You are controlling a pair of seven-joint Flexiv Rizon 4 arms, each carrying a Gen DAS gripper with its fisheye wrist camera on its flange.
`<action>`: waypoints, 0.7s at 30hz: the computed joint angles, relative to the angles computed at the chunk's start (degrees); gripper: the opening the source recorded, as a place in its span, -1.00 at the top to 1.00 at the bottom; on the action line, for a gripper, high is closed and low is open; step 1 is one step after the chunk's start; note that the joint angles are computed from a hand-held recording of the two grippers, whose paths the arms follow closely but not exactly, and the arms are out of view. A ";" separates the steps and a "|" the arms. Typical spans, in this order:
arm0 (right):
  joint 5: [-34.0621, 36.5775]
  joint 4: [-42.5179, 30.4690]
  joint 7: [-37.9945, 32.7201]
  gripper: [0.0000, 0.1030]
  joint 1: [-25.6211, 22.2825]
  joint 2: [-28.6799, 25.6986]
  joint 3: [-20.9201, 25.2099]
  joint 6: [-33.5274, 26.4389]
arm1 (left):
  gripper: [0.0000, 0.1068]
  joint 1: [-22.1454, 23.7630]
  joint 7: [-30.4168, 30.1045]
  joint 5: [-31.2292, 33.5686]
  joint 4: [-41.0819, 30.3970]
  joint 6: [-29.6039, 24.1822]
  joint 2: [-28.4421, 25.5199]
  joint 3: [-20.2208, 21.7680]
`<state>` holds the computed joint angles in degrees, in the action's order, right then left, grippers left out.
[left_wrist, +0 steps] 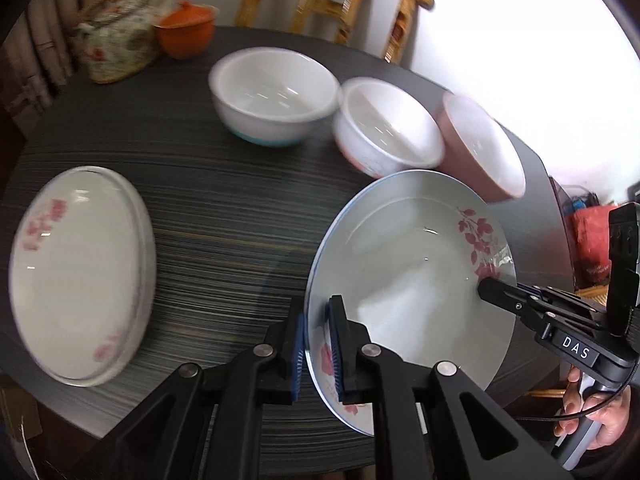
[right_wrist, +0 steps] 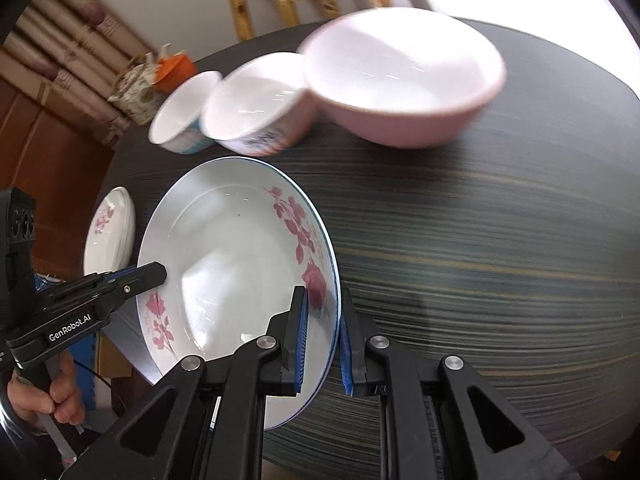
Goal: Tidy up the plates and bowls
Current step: 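Carry the pink-flower plate with both tools and lower it onto the stack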
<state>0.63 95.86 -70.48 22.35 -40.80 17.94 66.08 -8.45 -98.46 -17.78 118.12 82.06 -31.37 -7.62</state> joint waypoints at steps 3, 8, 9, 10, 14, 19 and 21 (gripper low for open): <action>-0.92 -2.67 0.50 0.72 1.94 -0.72 0.11 -0.98 | 0.78 2.03 0.78 -0.07 3.17 1.09 2.82 0.44; -2.16 -9.82 1.00 0.72 5.59 -3.45 0.52 -4.08 | 0.78 6.37 3.34 -0.88 7.99 1.86 7.18 1.08; -2.25 -11.05 0.83 0.72 6.12 -3.96 0.61 -4.63 | 0.78 6.99 3.73 -1.06 8.71 1.76 7.90 1.49; -2.45 -13.06 0.80 0.72 7.03 -4.89 0.75 -5.55 | 0.78 9.09 5.29 -1.83 10.45 2.05 9.20 0.99; -2.38 -20.16 0.39 0.72 10.17 -8.62 1.21 -8.58 | 0.77 11.34 7.33 -2.63 13.72 1.71 11.83 3.32; -1.99 -29.73 -0.09 0.72 14.50 -13.61 1.12 -12.87 | 0.75 14.77 11.04 -3.56 15.76 1.35 13.20 5.41; -1.62 -33.31 -0.35 0.72 16.07 -15.50 1.02 -14.60 | 0.74 15.78 12.16 -4.27 15.98 1.41 12.85 5.60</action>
